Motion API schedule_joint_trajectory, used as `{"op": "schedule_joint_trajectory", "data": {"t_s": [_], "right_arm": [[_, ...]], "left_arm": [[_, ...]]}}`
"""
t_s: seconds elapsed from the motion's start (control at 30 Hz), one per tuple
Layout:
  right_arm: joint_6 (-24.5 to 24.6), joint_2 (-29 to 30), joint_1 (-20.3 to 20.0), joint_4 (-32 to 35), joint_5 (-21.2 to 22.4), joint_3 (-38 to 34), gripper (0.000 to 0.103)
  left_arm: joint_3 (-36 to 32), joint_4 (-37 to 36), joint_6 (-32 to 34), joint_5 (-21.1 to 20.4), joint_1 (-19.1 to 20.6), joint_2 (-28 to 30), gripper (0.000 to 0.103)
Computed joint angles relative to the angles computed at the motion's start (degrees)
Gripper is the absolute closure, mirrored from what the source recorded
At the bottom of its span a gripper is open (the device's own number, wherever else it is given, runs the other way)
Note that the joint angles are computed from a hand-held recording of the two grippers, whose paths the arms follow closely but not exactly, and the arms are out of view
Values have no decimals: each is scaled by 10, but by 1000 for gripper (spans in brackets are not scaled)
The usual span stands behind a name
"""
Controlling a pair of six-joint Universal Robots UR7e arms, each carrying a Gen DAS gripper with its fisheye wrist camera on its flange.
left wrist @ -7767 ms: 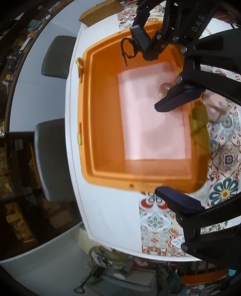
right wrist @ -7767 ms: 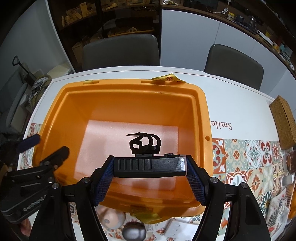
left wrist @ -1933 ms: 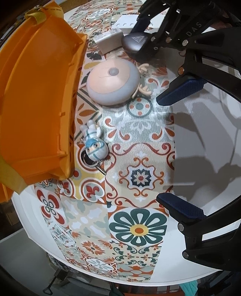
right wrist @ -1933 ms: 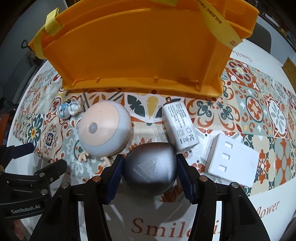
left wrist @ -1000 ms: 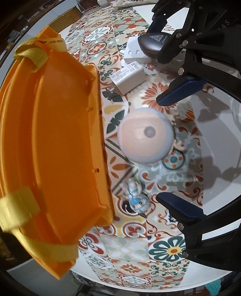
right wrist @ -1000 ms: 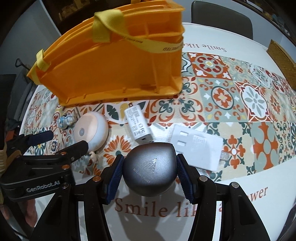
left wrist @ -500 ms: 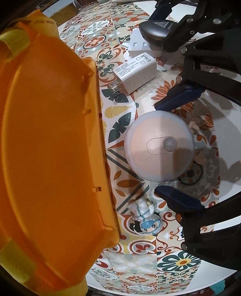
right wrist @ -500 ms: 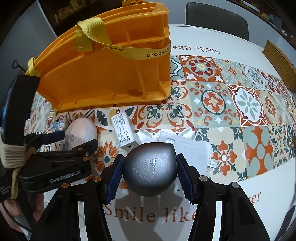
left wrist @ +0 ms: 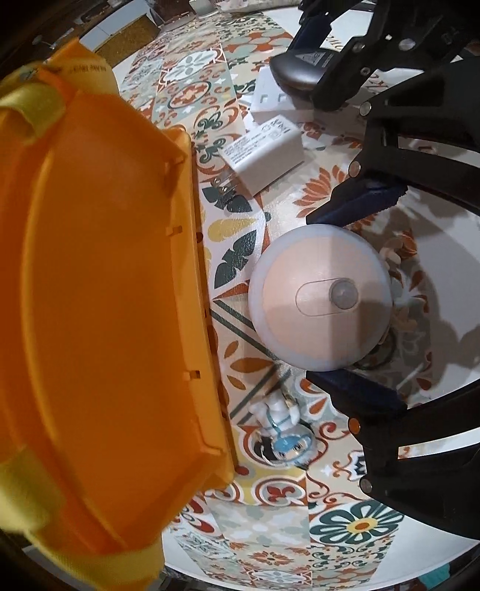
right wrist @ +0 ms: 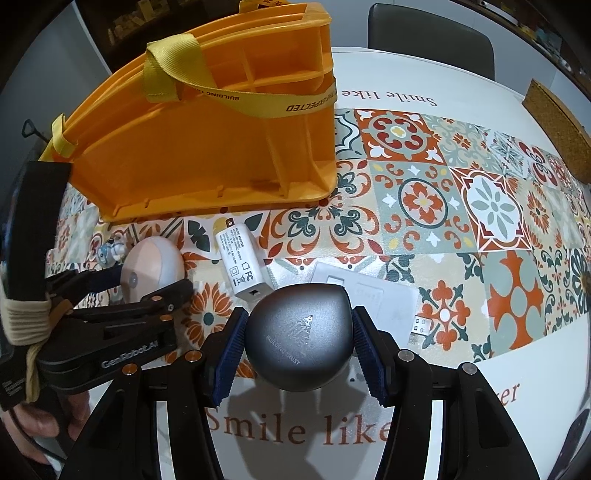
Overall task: Organize rigid objects
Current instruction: 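Lift the grey case with the right tool while the left tool grasps the pink round lamp, then carry the pink lamp and grey case together over the orange crate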
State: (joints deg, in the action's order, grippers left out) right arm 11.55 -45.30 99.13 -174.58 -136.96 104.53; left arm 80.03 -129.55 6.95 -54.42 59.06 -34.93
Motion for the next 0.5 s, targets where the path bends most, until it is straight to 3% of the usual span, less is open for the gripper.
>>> {"op": "schedule_joint_trajectory", "data": {"t_s": [0.5], "right_arm": [[-10, -6, 25, -17, -8, 4, 46]], "left_arm": [[66, -42, 7, -16, -14, -78, 29]]}}
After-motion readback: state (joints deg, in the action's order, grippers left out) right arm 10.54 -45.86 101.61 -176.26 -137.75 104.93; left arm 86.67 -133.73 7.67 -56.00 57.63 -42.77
